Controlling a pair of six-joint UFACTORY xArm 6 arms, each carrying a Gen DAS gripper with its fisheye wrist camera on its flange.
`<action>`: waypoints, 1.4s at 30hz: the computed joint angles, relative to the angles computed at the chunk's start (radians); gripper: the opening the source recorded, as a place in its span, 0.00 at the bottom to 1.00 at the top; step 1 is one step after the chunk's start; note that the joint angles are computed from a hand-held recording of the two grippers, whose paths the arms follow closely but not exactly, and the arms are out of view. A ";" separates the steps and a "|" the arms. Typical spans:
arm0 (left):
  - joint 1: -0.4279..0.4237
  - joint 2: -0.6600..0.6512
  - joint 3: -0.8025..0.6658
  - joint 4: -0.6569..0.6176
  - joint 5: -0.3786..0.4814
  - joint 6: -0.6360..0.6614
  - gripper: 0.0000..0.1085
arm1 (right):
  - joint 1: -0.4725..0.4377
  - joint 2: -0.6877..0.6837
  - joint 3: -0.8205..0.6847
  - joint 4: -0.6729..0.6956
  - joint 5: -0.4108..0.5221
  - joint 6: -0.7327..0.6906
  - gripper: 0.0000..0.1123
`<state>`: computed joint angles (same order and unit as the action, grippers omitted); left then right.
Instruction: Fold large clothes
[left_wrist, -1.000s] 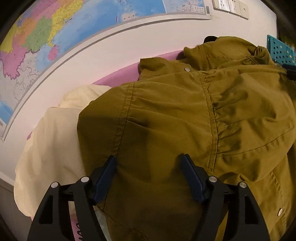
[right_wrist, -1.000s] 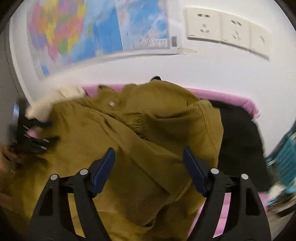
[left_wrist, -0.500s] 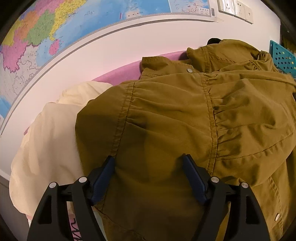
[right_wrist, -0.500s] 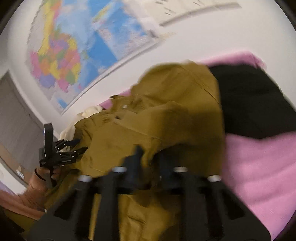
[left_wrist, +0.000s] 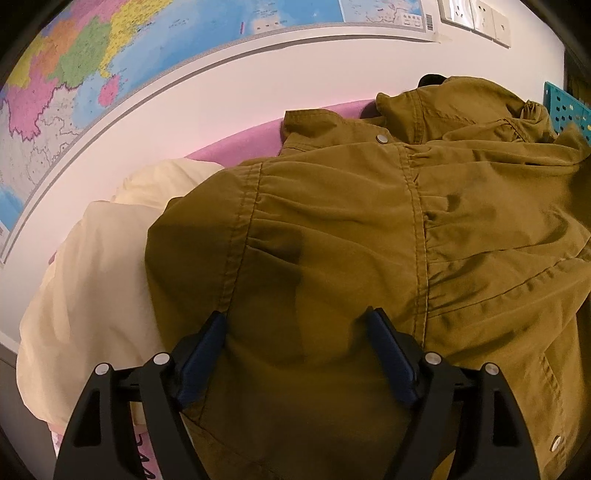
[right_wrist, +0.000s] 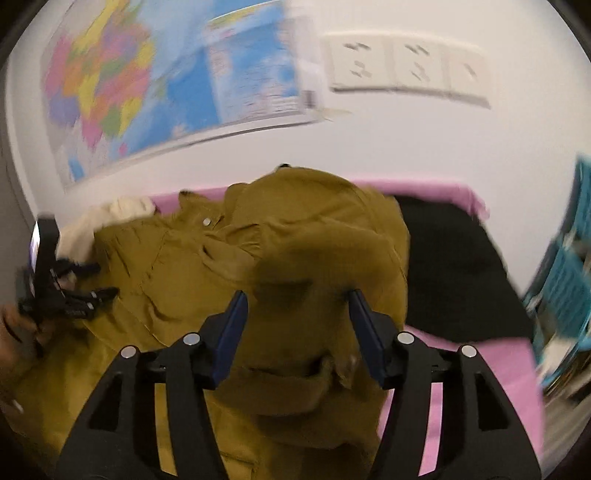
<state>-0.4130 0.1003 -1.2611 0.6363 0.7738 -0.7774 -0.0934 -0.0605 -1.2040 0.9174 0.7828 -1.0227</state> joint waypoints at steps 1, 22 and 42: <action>-0.002 0.001 -0.003 -0.002 0.004 0.002 0.71 | -0.014 0.002 -0.001 0.017 0.012 0.001 0.51; -0.001 0.010 -0.017 0.036 0.027 -0.079 0.65 | 0.172 -0.101 0.118 -0.101 -0.428 -0.054 0.47; -0.007 -0.011 0.007 0.088 0.023 -0.117 0.63 | 0.125 -0.005 0.056 -0.105 -0.110 -0.081 0.26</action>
